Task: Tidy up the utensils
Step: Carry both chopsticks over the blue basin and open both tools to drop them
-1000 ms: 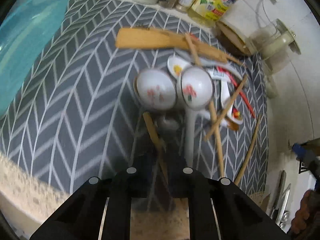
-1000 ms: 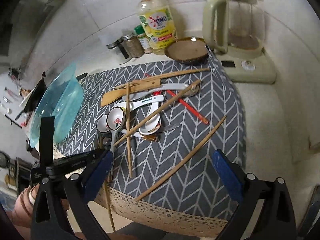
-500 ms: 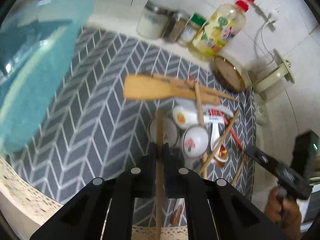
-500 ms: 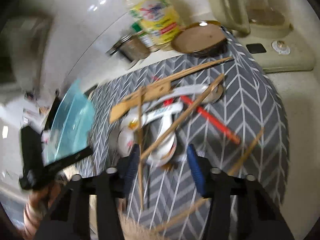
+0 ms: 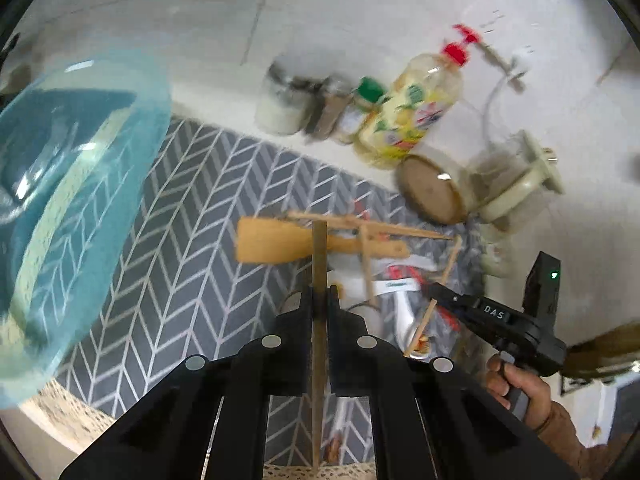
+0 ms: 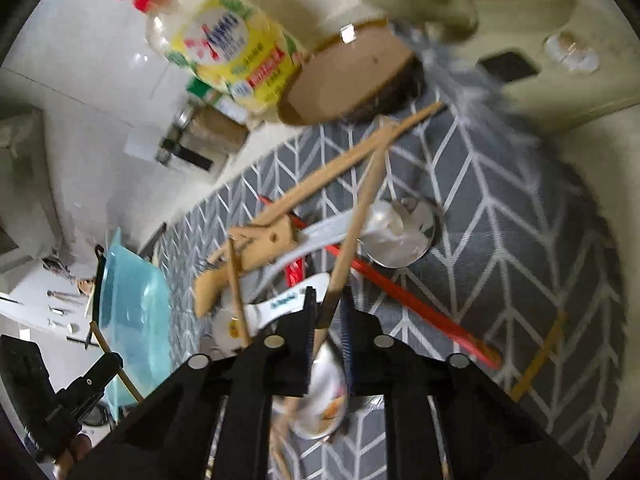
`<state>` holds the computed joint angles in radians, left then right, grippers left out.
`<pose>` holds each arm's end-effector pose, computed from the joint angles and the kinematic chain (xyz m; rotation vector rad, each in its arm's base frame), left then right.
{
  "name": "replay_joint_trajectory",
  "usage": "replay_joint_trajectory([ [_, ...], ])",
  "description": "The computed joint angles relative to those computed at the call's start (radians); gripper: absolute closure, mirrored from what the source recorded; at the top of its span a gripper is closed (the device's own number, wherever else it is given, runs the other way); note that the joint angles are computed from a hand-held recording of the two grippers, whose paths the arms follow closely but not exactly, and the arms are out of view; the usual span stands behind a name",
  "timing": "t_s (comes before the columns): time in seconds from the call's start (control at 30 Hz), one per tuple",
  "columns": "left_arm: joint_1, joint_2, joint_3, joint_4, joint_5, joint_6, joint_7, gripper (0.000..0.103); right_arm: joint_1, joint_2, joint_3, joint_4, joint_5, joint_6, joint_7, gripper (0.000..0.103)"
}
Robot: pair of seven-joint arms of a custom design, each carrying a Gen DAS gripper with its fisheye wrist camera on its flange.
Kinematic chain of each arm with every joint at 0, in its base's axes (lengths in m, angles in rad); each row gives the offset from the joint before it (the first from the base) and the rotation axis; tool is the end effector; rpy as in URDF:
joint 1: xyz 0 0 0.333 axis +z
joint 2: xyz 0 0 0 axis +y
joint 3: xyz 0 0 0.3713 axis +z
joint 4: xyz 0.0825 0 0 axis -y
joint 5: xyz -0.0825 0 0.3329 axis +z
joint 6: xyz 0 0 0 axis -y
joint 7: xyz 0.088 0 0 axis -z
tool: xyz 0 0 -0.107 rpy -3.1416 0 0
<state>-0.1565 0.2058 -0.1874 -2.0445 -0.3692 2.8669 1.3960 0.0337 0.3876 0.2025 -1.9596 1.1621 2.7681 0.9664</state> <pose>0.5727 -0.1747 0.4965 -2.2118 1.8618 -0.9659 0.6121 0.0928 0.3923 -1.4923 1.8607 0.1411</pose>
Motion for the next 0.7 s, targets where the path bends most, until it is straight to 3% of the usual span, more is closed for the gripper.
replay_joint_trajectory([
  [0.13,0.109,-0.048,-0.095,0.025,-0.259,-0.034,0.324,0.096,0.025,-0.102,0.029,-0.043,0.160,0.117,-0.160,0.095],
  [0.27,0.152,-0.111,-0.070,0.063,-0.457,-0.124,0.573,0.096,0.106,-0.154,0.016,-0.018,0.229,0.189,-0.204,0.095],
  [0.37,0.173,-0.170,-0.011,0.086,-0.554,-0.212,0.707,0.096,0.173,-0.166,0.017,0.047,0.237,0.204,-0.224,0.095],
  [0.47,0.190,-0.224,0.063,0.114,-0.539,-0.308,0.782,0.096,0.231,-0.135,0.030,0.154,0.240,0.181,-0.233,0.095],
  [0.53,0.211,-0.247,0.106,0.141,-0.466,-0.360,0.803,0.096,0.266,-0.095,0.044,0.230,0.219,0.161,-0.222,0.095],
  [0.6,0.240,-0.238,0.141,0.188,-0.353,-0.435,0.814,0.096,0.299,-0.039,0.060,0.300,0.156,0.151,-0.158,0.095],
  [0.7,0.276,-0.191,0.162,0.234,-0.234,-0.502,0.818,0.096,0.378,0.068,0.049,0.399,-0.033,0.140,0.051,0.095],
])
